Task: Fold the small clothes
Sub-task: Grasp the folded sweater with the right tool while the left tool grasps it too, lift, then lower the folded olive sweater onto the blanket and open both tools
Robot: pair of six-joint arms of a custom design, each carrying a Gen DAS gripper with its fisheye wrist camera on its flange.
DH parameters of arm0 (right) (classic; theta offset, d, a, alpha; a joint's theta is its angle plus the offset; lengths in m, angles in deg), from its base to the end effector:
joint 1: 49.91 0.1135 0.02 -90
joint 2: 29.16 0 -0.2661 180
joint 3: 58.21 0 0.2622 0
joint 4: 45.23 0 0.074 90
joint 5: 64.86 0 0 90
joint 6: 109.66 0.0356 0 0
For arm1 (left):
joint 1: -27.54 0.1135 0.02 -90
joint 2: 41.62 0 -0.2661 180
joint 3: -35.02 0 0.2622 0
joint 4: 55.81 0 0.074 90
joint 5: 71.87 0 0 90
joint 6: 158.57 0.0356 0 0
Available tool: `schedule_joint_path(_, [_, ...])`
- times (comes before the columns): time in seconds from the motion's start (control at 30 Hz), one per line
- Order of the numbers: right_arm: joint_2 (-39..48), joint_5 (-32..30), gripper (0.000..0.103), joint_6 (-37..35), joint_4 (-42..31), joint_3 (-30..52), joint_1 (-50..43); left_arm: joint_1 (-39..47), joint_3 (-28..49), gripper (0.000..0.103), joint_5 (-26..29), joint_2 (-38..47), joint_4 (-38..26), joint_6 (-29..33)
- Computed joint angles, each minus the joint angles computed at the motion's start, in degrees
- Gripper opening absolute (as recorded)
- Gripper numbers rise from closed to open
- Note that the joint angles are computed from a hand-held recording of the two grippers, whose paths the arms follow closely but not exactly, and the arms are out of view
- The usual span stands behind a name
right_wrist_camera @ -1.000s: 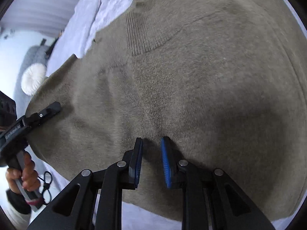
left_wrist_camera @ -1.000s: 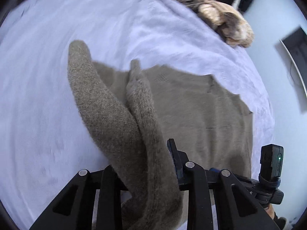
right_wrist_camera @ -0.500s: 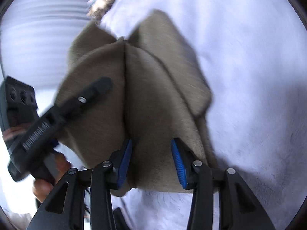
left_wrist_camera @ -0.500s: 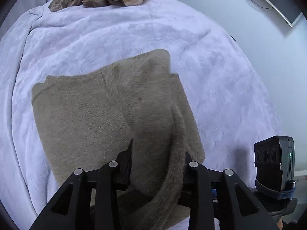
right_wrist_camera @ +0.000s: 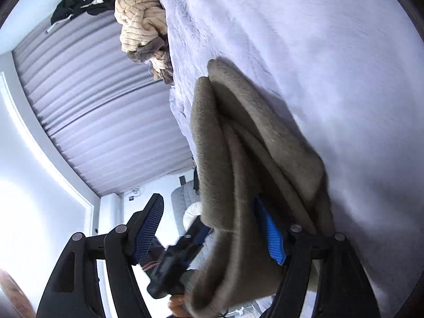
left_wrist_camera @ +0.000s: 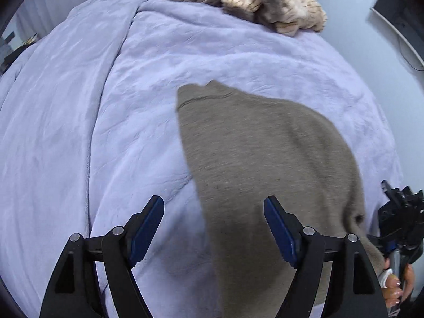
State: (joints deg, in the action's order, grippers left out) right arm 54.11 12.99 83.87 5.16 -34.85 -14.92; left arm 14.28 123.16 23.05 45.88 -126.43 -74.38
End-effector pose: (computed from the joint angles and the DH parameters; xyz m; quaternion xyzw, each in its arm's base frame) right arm 0.1821 0.1366 0.1329 0.3709 0.6658 0.6293 0.1519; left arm 0.2991 -0.0736 0.2794 0.0714 0.9813 -0.0705 0.1643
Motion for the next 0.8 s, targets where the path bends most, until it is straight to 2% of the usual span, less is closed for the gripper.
schedule_joint_path(0.03, [-2.15,-2.99,0.075,-2.85,-6.44,2.19,-1.63,0.63,-1.00,0.079,0.14,0.40,0.27,0.15])
schedule_joint_path(0.07, [-6.43,-6.12,0.074,-6.75,-18.39,6.01,-2.98,1.25,-1.73,0.079,0.30,0.87,0.27,0.66])
schedule_joint_path(0.1, [-7.83,-8.69,0.061,-12.69,-31.35,11.75,-3.79,1.23,-3.06,0.079,0.32,0.47,1.02,1.01])
schedule_joint_path(0.13, [-9.62,-9.74,0.043,-18.21,-42.39,16.11,-4.14,1.08,-3.69,0.079,0.09,0.12,1.53,1.32])
schedule_joint_path(0.17, [-9.32,-8.02,0.023,-25.58,-55.70,23.07,-3.30,0.79,-3.86,0.079,-0.18,-0.08,1.76,1.42])
schedule_joint_path(0.23, [-10.00,-1.72,0.022,-35.34,-68.48,31.52,-0.53,0.24,-4.01,0.079,0.23,-0.93,2.26,1.69])
schedule_joint_path(0.3, [-12.07,2.93,0.020,-39.09,-75.11,34.72,1.57,-0.52,-4.21,0.079,0.70,-1.64,3.21,2.02])
schedule_joint_path(0.37, [-12.70,4.24,0.019,-39.76,-79.79,35.18,1.71,-1.88,-4.71,0.079,-0.88,-1.10,4.03,2.64])
schedule_joint_path(0.4, [-12.18,4.06,0.019,-38.90,-81.12,34.41,1.01,-2.76,-5.08,0.079,-1.88,-0.21,4.88,2.78])
schedule_joint_path(0.47, [-10.91,3.60,0.019,-37.04,-83.82,32.27,-0.67,-3.35,-6.99,0.091,-2.46,0.45,6.80,2.48])
schedule_joint_path(0.53, [-13.65,2.05,0.018,-34.80,-80.81,27.41,-2.09,-2.56,-7.90,0.092,-1.64,-0.12,7.48,1.86])
schedule_joint_path(0.57, [-15.07,3.31,0.019,-34.56,-82.59,27.56,-1.74,-2.00,-7.76,0.092,-1.10,-0.07,7.18,1.82])
schedule_joint_path(0.67, [-13.53,10.95,0.030,-36.76,-98.69,35.95,0.74,-0.94,-6.32,0.092,-1.28,0.13,4.74,2.23])
schedule_joint_path(0.7, [-12.92,10.68,0.030,-37.69,-99.03,37.24,-0.33,-0.63,-5.84,0.092,-1.08,0.09,3.92,2.52])
schedule_joint_path(0.77, [-17.96,7.42,0.030,-35.80,-94.94,33.51,-2.58,-0.32,-5.36,0.092,-1.64,-0.67,3.04,3.04])
schedule_joint_path(0.8, [-19.59,5.56,0.038,-35.37,-91.96,32.17,-4.05,-0.25,-5.26,0.092,-2.12,-0.94,2.99,3.26])
